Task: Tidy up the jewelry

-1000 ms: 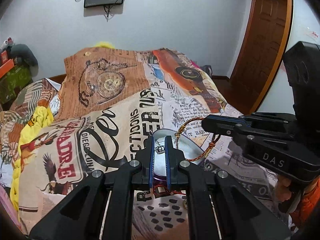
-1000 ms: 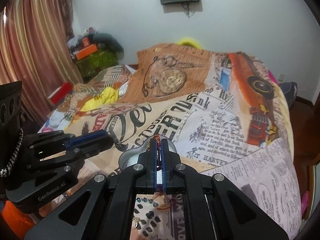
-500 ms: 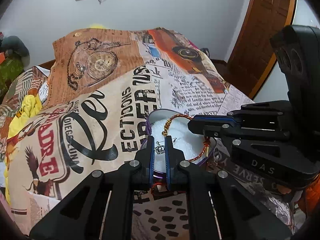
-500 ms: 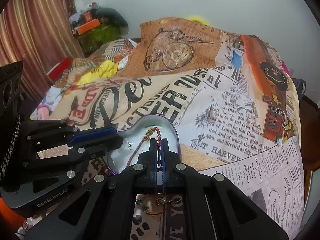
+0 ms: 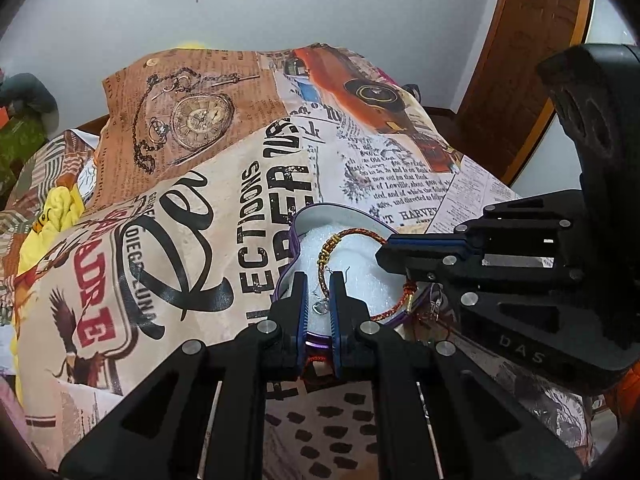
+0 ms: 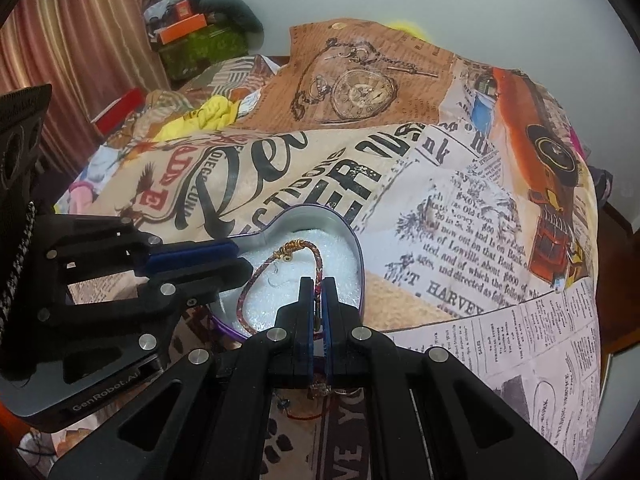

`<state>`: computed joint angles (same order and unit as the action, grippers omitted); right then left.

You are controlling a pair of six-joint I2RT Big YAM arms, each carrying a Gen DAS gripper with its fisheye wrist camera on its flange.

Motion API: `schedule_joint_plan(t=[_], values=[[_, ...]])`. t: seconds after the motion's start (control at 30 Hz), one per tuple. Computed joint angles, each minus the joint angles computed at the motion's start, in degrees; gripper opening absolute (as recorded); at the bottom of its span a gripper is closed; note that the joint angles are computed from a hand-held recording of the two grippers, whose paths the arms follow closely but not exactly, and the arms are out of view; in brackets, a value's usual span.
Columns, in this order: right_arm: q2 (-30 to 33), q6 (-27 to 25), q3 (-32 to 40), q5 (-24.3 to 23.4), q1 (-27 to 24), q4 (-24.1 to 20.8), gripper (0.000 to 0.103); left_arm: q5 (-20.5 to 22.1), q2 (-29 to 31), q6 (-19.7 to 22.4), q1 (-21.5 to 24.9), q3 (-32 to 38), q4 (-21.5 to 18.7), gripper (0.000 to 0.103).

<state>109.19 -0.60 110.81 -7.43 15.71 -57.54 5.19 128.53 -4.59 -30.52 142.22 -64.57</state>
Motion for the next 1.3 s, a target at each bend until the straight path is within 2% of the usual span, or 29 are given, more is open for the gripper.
schedule_joint_plan(t=[0.2,0.27,0.33,0.43,0.63,0.87,1.3], values=[[-1.01,0.11,-0.48,0.17,-0.03,-0.82,0.005,-0.81,-1.55,-0.03,-0.18,-1.66,0.32,0.012],[-1.72,0.11,-0.96,0.46,0.06,-0.63,0.009,-1.18,-2.14,-0.23,-0.19,-2.22,0.65,0.019],[-2.54,0.23,-1.55,1.02,0.22,-0.16,0.014,-1.72,-3.25,-0.75,-0.19,-3.44,1.56,0.031],[-4.06,0.82,-3.02,1.77,0.26,1.09,0.021,-2.14,-4.99,-1.23,-0.15,-5.46,2.85,0.033],[-6.59,2.16,-5.11,2.87,-0.16,2.23,0.021,-3.54,-8.30,-1.83,-0.03,-9.41,4.62,0.041],[-9.34,3.39,-7.93,3.61,-0.80,3.06,0.022,-4.20,-11.03,-2.33,-0.09,-13.66,5.19,0.042],[-12.55,4.97,-15.09,2.23,-1.06,3.94,0.022,-2.31,-12.79,-2.80,-1.46,-20.11,4.29,0.042]])
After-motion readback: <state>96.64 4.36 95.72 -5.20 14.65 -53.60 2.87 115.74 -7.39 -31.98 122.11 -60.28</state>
